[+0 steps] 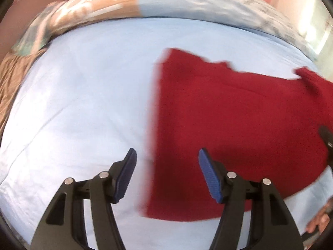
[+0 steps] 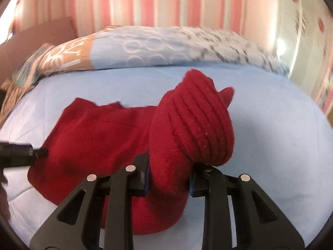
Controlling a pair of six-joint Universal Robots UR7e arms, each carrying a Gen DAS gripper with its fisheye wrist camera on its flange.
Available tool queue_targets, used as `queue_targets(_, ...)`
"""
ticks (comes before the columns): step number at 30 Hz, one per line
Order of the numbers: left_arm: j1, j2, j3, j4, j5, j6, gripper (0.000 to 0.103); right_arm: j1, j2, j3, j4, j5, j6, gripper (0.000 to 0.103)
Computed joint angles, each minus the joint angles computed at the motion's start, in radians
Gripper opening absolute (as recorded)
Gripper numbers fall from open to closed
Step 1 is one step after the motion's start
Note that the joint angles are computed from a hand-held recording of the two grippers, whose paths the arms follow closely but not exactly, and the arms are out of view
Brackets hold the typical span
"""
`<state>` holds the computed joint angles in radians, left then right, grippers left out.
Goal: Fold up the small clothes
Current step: 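Fold the ribbed edge over the sweater with the right gripper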
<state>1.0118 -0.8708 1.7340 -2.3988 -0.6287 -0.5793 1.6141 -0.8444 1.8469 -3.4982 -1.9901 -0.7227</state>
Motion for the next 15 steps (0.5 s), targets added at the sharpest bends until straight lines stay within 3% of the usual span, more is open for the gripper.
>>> queue_targets(2,0.035,-0.04,0.011,0.04,0.05,-0.028,0.063,0.027,0.028,0.0,-0.034,0.0,-0.051,0.026)
queue_targets(7,0.087,-0.096,0.041,0.042,0.087,-0.019,0.063,0.094,0.096,-0.004,-0.042,0.01,-0.142,0.025)
queue_targets(15,0.085,-0.116,0.077,-0.007,0.08,-0.035,0.063,0.14,0.253,-0.048,-0.035,-0.121,-0.299,0.025)
